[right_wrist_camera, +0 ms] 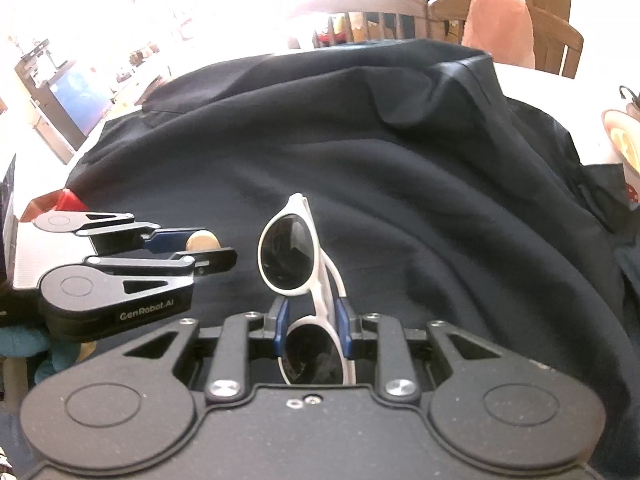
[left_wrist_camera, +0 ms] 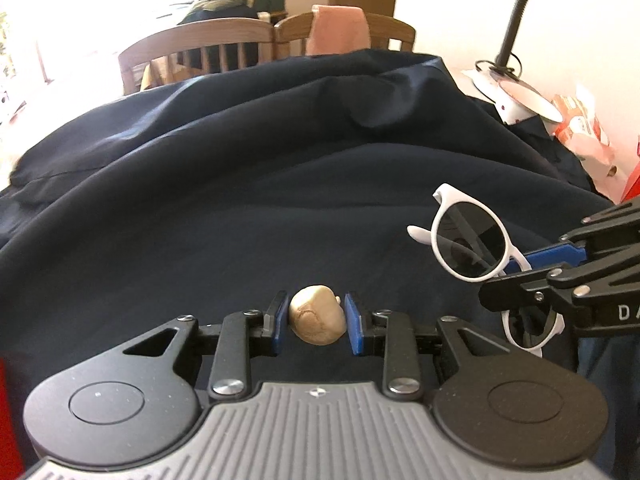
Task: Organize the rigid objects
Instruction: 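Grasp the beige ball with the left tool while the right tool grasps the white sunglasses, then carry the ball with the left tool while the right tool carries the sunglasses to the box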
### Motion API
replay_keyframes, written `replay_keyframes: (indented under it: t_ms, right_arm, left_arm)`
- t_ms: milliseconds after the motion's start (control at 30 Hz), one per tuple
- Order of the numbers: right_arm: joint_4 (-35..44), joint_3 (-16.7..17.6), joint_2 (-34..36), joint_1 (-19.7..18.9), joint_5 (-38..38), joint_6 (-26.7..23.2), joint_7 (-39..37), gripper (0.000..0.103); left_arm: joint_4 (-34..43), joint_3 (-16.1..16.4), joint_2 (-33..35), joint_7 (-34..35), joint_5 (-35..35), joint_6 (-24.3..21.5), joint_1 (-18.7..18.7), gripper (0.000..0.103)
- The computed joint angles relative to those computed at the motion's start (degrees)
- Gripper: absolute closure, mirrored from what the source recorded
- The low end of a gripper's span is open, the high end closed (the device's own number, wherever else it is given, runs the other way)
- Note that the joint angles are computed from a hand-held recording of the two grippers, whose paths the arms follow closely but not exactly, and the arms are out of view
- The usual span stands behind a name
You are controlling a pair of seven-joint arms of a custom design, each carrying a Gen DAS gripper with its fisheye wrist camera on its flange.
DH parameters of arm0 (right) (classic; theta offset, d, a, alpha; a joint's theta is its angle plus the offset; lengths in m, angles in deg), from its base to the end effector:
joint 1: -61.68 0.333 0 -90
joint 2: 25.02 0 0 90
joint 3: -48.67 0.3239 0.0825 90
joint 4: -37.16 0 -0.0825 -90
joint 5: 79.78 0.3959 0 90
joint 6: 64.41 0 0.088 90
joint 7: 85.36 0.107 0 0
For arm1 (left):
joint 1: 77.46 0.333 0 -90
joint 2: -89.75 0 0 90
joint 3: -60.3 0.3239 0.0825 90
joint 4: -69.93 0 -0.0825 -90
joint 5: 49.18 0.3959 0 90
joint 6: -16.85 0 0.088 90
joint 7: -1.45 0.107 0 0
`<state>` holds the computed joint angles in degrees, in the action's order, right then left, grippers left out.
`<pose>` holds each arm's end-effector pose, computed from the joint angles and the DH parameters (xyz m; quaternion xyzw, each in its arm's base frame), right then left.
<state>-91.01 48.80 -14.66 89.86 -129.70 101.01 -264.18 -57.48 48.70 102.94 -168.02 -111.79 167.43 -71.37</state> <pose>0.4849 0.3118 0.3254 -0.5689 0.7698 -0.1379 0.2543 0.5641 -0.0324 0.2792 -0.3100 0.8949 -0.3106 0.0809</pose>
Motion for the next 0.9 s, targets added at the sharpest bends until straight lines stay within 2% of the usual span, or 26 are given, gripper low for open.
replay_keyframes:
  t_ms: [200, 500, 900]
  right_arm:
    - [2.6, 1.3, -0.1, 1.5, 0.0, -2.1, 0.3, 0.079]
    - [9.0, 2.9, 1.9, 4.2, 0.6, -6.2, -0.5, 0.079]
    - [23.0, 2.7, 9.6, 9.9, 5.0, -13.4, -6.1, 0.079]
  left_arm:
    - [-1.2, 2.2, -3.2, -2.6, 1.0, -2.9, 1.5, 0.074]
    - [-1.7, 6.0, -6.6, -1.9, 0.8, -7.4, 3.7, 0.074]
    - [4.6, 9.5, -4.2, -2.1, 3.0, -14.1, 9.5, 0.074]
